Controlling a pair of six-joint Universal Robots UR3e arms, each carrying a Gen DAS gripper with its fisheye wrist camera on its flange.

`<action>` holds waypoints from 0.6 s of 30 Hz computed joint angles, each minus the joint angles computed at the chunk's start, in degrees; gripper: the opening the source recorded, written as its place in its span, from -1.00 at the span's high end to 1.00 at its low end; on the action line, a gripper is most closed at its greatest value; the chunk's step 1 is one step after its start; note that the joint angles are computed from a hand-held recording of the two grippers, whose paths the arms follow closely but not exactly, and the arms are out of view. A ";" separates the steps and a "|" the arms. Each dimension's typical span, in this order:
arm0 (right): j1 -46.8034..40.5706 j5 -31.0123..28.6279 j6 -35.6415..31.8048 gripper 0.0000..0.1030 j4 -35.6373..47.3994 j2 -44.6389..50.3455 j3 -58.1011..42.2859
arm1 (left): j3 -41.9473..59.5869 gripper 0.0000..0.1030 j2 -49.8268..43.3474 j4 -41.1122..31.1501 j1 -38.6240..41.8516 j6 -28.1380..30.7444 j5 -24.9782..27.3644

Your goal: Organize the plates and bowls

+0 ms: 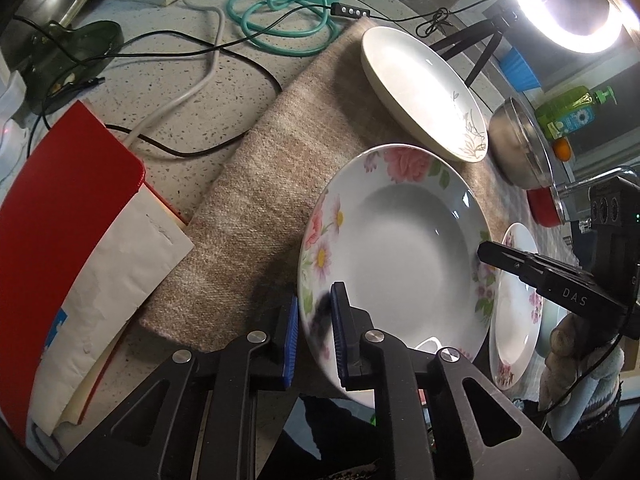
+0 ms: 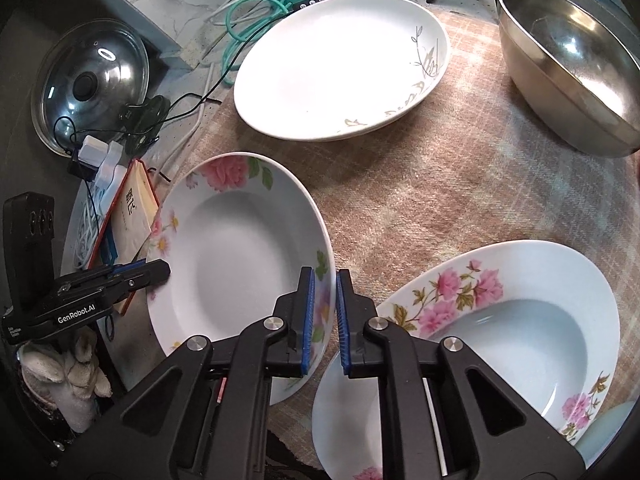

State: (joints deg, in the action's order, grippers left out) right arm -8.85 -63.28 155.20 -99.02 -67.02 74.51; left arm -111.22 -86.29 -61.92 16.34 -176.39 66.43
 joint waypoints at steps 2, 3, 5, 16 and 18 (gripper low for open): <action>-0.09 0.02 0.14 0.79 -0.01 -0.14 0.12 | 0.21 0.73 -0.17 0.24 -0.32 -0.31 0.36; -0.16 0.09 0.27 0.79 0.02 -0.20 0.19 | 0.20 0.73 -0.13 0.35 -0.44 -0.41 0.53; -0.41 0.25 0.72 0.79 0.06 -0.44 0.58 | 0.26 0.73 -0.04 0.28 -0.33 -0.70 0.31; -1.66 0.75 1.48 0.79 0.26 -2.12 2.05 | 2.05 0.73 -1.04 1.72 -1.65 -1.74 0.93; -1.90 0.84 1.60 0.79 0.23 -2.51 2.26 | 2.40 0.73 -0.88 1.50 -1.62 -1.73 0.71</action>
State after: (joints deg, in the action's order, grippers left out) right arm -10.75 -62.44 156.80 -98.79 -69.53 76.77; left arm -108.83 -87.17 -60.42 14.72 -178.12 67.15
